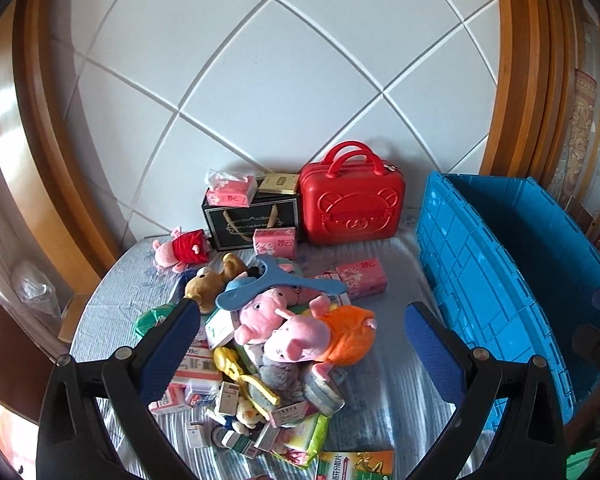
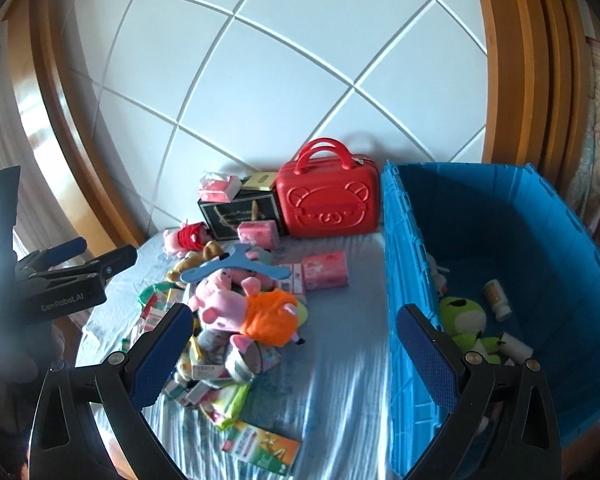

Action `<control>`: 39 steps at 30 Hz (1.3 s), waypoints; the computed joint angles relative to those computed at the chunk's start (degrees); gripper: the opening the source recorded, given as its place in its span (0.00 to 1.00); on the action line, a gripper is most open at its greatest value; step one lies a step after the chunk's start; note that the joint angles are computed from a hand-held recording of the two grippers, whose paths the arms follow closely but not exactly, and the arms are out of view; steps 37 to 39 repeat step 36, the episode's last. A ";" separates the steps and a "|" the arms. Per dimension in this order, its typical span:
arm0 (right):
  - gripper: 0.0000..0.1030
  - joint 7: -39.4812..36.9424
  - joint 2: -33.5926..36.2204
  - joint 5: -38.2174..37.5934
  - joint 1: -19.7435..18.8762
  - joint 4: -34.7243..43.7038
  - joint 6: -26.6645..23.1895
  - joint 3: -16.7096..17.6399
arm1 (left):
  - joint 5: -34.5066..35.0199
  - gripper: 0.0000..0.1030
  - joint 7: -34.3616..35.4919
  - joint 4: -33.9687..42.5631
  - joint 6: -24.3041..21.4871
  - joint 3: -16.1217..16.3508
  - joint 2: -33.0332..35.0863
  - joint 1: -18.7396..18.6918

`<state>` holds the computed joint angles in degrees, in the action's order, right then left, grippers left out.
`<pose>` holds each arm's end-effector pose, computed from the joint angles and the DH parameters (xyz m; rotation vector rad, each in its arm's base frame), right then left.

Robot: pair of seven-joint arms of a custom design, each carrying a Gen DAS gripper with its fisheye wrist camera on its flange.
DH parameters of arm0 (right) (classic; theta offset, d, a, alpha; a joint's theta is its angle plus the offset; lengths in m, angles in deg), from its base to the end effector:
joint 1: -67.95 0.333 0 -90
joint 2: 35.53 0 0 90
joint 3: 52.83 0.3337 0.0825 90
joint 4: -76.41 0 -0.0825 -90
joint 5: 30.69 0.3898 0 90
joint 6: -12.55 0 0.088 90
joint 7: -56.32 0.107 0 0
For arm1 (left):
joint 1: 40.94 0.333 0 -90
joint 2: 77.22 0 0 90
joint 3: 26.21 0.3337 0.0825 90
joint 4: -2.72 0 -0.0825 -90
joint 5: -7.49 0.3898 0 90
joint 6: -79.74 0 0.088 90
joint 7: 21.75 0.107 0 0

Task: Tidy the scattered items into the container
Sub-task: 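Move both tools back to the pile on the table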

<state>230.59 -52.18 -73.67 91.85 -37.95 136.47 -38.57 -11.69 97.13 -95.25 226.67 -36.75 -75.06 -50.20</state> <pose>0.4077 0.3084 0.6560 -1.2206 2.0737 -0.8076 0.5963 -0.2068 0.6664 -1.1326 2.2662 -1.0092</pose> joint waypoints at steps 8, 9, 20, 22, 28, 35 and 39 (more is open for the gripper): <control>1.00 -0.06 4.62 0.79 2.31 5.75 -6.77 1.49 | -1.58 1.00 0.93 -1.03 -2.11 1.72 -0.95 2.73; 1.00 0.16 5.02 0.87 2.66 6.33 -7.78 1.54 | -1.64 1.00 1.05 -1.13 -2.40 1.84 -1.17 3.01; 1.00 2.23 7.42 -0.06 6.42 11.50 -17.87 2.13 | -5.49 1.00 4.81 -2.80 -3.48 2.61 -5.03 4.99; 1.00 2.45 7.56 -0.22 6.85 11.87 -18.44 2.15 | -5.86 1.00 4.85 -2.92 -4.19 2.76 -5.68 5.24; 1.00 2.25 7.69 0.06 7.73 12.52 -19.41 2.06 | -6.06 1.00 3.79 -2.31 -8.01 2.96 -6.39 5.78; 1.00 1.84 7.33 0.11 8.15 12.50 -18.91 2.14 | -5.83 1.00 1.95 -3.87 -7.85 3.08 -7.74 6.21; 1.00 1.72 7.36 0.10 8.19 12.53 -18.82 2.17 | -5.95 1.00 2.04 -3.64 -8.40 3.14 -7.67 6.23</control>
